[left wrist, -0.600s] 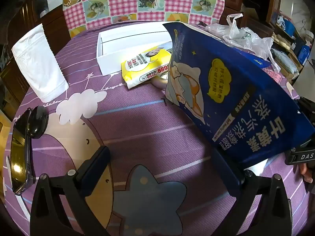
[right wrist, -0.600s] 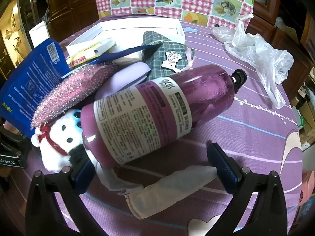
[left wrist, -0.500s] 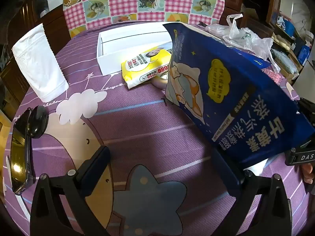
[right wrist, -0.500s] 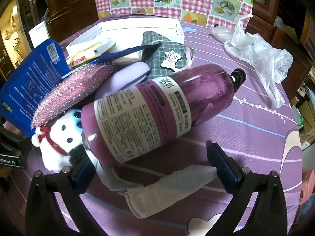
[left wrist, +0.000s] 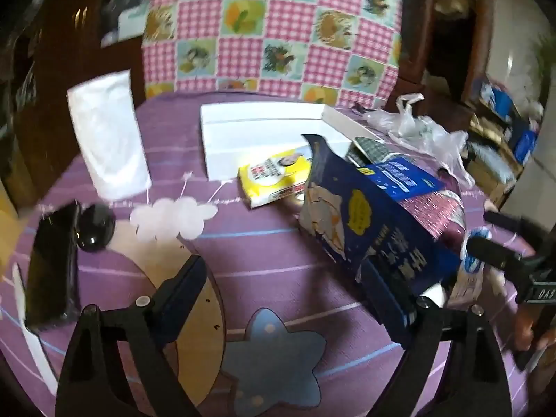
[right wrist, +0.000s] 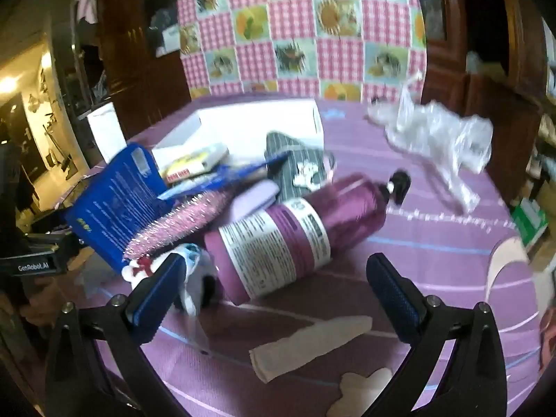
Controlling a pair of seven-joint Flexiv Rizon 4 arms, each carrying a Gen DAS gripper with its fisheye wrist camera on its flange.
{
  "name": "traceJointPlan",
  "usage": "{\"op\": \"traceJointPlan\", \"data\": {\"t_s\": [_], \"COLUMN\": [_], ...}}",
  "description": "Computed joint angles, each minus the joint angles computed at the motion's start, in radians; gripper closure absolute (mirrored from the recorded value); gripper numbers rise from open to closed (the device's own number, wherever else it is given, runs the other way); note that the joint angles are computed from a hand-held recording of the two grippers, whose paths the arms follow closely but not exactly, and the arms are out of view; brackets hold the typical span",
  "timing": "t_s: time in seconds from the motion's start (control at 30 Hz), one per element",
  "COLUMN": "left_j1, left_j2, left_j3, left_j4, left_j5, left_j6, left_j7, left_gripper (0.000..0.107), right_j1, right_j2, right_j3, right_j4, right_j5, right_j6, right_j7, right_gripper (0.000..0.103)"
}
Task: Organize soft objects
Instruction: 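Reach the left tool toward the blue printed packet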
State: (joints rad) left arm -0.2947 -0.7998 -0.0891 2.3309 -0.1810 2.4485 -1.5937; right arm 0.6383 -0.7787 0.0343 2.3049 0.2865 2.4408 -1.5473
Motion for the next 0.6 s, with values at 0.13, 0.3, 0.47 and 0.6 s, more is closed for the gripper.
{"op": "traceJointPlan", "data": {"t_s": [0.13, 0.3, 0.47, 0.6], "left_j1": [-0.019, -0.026, -0.022, -0.019], "left_j2": [0.001, 0.000, -0.003, -0.004], "left_j3": [0.016, 0.013, 0.010, 0.010], "left_j4": [0.003, 0.007, 0.012, 0.012], "left_j5": [-0.003, -0.019, -0.026, -0.023], "left_j6": [0.009, 0.018, 0.026, 0.027], "left_j7": [0.040, 0.051, 0.044, 0.045], "left_gripper": [0.015, 0.014, 0.014, 0.014], "right_j1": [0.032, -0.008, -0.036, -0.081], "right_j2": [-0.015, -0.006, -0.020, -0.020], "right_j3": [-0.006, 0.030, 0.050, 0.069], "right_j4": [0.004, 0.007, 0.013, 0.029], "right_j5": [0.021, -0.007, -0.009, -0.086], "right_j6": [0.079, 0.085, 0.141, 0.154], "right_j7": [-0.053, -0.027, 0.007, 0.044], "right_gripper": [0.000, 0.001, 0.013, 0.014]}}
